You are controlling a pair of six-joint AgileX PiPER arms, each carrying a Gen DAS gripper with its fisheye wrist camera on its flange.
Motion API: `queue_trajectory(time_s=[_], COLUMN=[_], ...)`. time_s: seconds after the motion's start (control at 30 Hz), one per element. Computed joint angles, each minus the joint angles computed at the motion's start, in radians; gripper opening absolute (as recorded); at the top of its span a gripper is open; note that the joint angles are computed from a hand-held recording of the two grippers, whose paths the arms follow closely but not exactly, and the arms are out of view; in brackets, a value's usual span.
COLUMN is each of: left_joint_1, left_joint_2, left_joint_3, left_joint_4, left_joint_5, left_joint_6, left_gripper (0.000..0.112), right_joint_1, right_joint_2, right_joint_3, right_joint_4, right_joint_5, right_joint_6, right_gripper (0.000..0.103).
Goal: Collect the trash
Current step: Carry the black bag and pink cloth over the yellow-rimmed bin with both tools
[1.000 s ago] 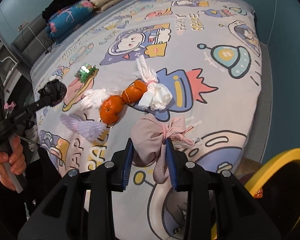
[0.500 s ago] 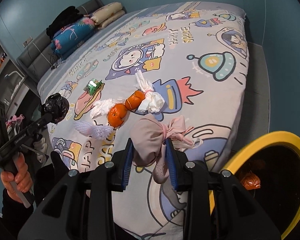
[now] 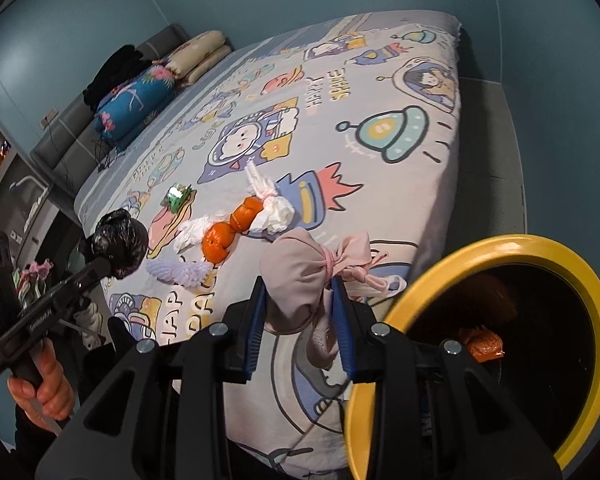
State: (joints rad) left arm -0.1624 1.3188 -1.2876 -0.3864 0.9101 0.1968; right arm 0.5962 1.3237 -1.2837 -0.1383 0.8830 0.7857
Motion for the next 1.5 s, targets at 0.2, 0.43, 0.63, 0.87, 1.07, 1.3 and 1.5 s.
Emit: queue_trajectory(time_s=[0.2, 0.43, 0.63, 0.87, 1.07, 1.3, 1.5], left_joint_1=[-0.106, -0.249, -0.349, -0.442, -0.519, -0.567, -0.58], left_joint_2=[0.007, 0.022, 0.053, 0.096, 0.141, 0.187, 0.218], left_joint_3=[-0.039, -0.086, -0.13, -0.176, -0.206, -0.216, -0.207], left_joint_4=[0.031, 0.084, 0.104, 0.116, 0.138, 0.131, 0.104], left_joint_5=[0.013, 0.014, 0.021, 0.034, 0.033, 0.028, 0.028], left_joint_6=[-0.061, -0.136, -0.174, -0.202, -0.229, -0.234, -0.218], left_gripper=[0.009, 0.009, 0.009, 0.009, 0.009, 0.009, 0.009], right_joint_1=[-0.026, -0.067, -0.104, -0.194, -0.273, -0.364, -0.444], right_joint_2=[-0.064, -0.135, -0.195, -0.258, -0.308, -0.343, -0.36], right_joint_3=[0.045, 0.082, 0.106, 0.155, 0.199, 0.245, 0.284], right_joint_4=[-0.011, -0.022, -0.039, 0.0, 0.053, 0.108, 0.164], right_joint_5=[0.002, 0.019, 0.045, 0.04, 0.031, 0.014, -0.002], right_joint_6=[0.025, 0.047, 0.07, 0.047, -0.003, -0.057, -0.11], right_gripper=[0.03, 0.03, 0.03, 0.03, 0.03, 0.03, 0.03])
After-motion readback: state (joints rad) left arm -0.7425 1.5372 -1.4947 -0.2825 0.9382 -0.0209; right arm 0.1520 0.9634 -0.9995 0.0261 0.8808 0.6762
